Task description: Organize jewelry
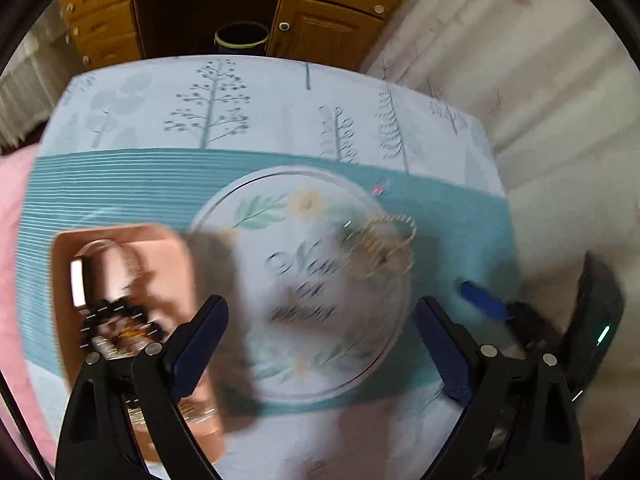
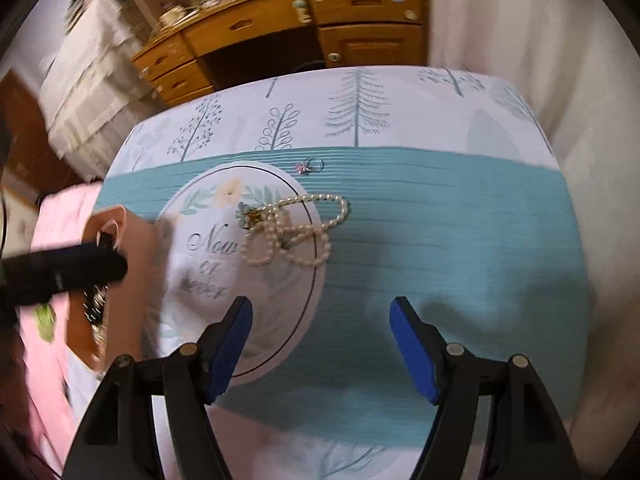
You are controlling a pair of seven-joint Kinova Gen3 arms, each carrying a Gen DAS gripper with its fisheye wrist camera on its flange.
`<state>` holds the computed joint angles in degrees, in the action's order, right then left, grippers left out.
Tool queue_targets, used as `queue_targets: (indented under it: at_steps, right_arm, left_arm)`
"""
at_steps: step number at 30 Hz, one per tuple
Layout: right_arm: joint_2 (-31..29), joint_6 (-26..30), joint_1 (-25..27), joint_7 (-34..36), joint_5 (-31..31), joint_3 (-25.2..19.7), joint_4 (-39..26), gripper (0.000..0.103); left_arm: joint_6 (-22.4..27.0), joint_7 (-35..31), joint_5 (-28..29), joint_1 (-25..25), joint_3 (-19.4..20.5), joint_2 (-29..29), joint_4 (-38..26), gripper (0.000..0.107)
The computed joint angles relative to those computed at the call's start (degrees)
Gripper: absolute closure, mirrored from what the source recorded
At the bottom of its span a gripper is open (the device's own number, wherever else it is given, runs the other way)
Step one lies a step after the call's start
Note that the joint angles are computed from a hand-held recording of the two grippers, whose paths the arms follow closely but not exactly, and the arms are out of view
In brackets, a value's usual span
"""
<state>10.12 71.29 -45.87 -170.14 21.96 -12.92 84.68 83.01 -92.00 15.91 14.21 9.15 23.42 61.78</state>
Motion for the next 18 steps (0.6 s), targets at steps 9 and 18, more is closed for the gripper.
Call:
queue_targets:
  at_steps: [9, 18]
  right_arm:
    - [-2.6, -10.7, 0.9, 4.4, 8.0, -0.4, 8.2, 0.031]
    - [0.3, -8.8, -2.9, 1.6, 15.6, -0.7, 7.9, 0.032]
  left_arm:
    - [-1.1, 5.8, -6.0, 6.6, -0.6, 7.2, -6.2, 0.023]
    - [-1.7, 8.9, -7.9, 7.9, -1.0, 9.3, -6.8, 0.041]
